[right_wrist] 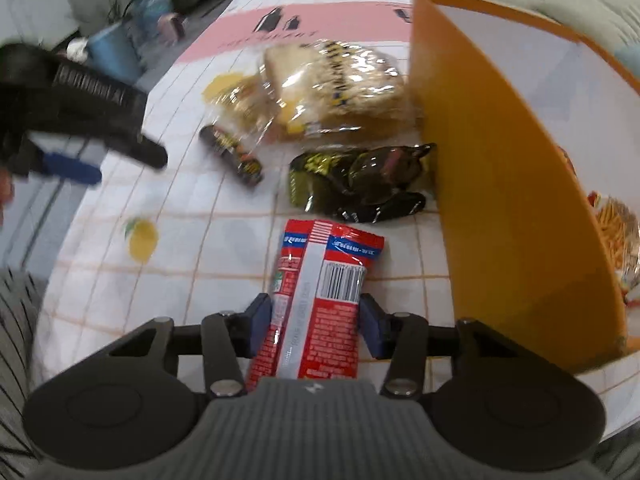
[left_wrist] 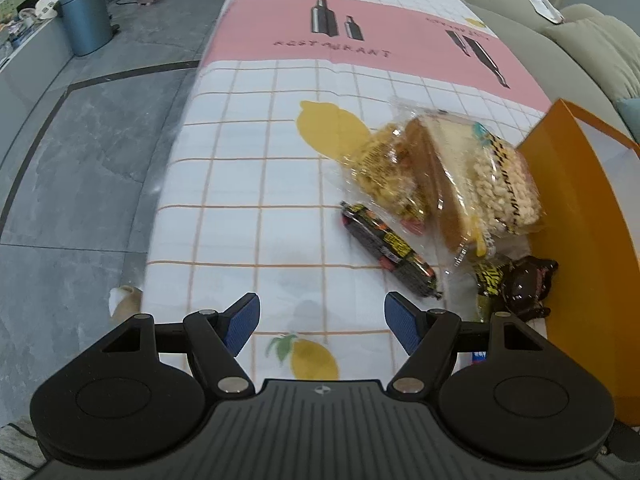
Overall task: Organize snacks
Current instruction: 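Grasp the dark sausage stick with left tool while right holds red pack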
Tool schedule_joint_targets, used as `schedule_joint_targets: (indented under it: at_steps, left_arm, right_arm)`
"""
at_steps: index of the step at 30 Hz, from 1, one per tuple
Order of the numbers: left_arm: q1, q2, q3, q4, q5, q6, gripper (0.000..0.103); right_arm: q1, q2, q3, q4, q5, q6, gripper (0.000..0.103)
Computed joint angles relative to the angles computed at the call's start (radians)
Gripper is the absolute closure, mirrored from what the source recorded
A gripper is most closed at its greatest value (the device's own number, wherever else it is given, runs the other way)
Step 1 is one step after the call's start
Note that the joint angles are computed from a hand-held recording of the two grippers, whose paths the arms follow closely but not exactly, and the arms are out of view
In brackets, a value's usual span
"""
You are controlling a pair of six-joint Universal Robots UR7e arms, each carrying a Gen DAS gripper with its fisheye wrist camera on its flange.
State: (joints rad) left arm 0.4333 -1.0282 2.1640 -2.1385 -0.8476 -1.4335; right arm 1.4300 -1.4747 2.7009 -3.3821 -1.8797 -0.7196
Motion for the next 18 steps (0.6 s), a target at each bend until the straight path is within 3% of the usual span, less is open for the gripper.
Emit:
schedule_joint_targets:
  at_steps: [5,10,18]
  left_arm:
    - [0.009,0.039,-0.007,-0.064,-0.006,0.038,0.019]
    - [0.05,0.064,0.007,-0.21,-0.042,0.079,0.019]
    - [0.107,0.127,-0.063,-0.181,-0.049,0.046,0.016]
  right_arm:
    - [-0.01,0.001,0.007,-0.013,0.016,-0.056,0.058]
    - [-0.035,-0.059,-0.01,0.092,0.055,-0.065,0.057]
    - [-0.049,-0.07,-0.021,0.125,0.09,-0.09,0.057]
